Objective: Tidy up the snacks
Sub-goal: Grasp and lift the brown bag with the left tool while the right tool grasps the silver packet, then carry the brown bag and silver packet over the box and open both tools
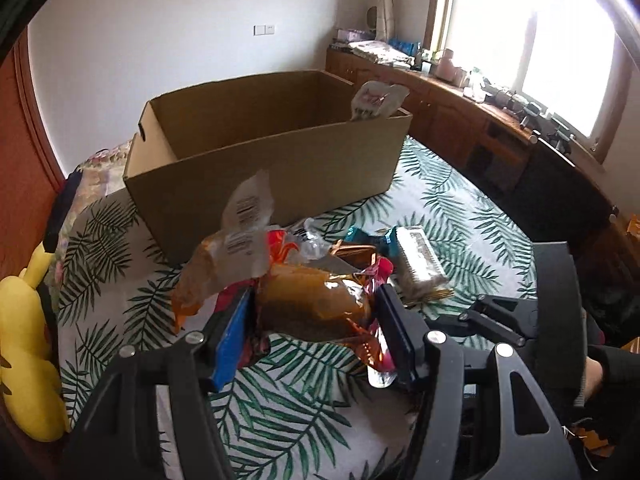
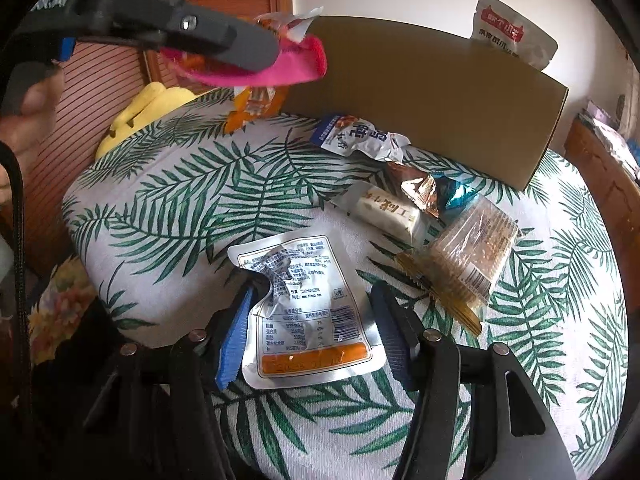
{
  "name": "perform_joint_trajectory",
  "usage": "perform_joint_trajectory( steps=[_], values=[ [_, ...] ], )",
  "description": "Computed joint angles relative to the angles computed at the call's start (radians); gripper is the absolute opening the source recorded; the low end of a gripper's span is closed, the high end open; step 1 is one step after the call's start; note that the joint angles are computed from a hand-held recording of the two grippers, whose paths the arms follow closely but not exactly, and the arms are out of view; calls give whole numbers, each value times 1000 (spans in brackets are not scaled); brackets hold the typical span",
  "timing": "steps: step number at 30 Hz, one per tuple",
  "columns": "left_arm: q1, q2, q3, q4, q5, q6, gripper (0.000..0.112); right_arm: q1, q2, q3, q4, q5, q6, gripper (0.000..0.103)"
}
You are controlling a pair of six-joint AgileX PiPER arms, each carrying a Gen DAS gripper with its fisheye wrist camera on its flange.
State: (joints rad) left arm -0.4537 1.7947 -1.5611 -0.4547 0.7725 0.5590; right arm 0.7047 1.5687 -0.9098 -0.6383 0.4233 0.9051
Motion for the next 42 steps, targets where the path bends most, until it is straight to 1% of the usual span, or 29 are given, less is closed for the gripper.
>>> perform_joint_trajectory(
  steps=[4, 7, 11, 15, 20, 25, 33, 42],
  values=[
    [0, -28, 19, -44, -1, 27, 60, -2, -34, 23, 40, -2, -26, 58],
    [-6, -46, 35, -61, -8, 37, 60, 6, -52, 37, 25, 0, -4, 58],
    [-14, -61, 47, -80, -9, 48, 60, 25, -73, 45, -20, 26, 45, 58],
    [-26, -74, 52, -101, -8, 60, 60, 32, -103, 45, -24, 49, 45, 58],
    [-44, -76, 35, -88, -13, 43, 60, 37, -147, 44, -53, 89, 68, 58],
    [-62, -81, 27, -85, -18, 32, 60, 31, -195, 41, -87, 154, 76, 58],
    [-81, -71, -1, -60, -21, 10, 60, -6, -287, 34, -74, 206, 35, 58],
    [-82, -84, 0, -28, -45, -10, 61, -41, -325, -22, -35, 246, -43, 58]
  ],
)
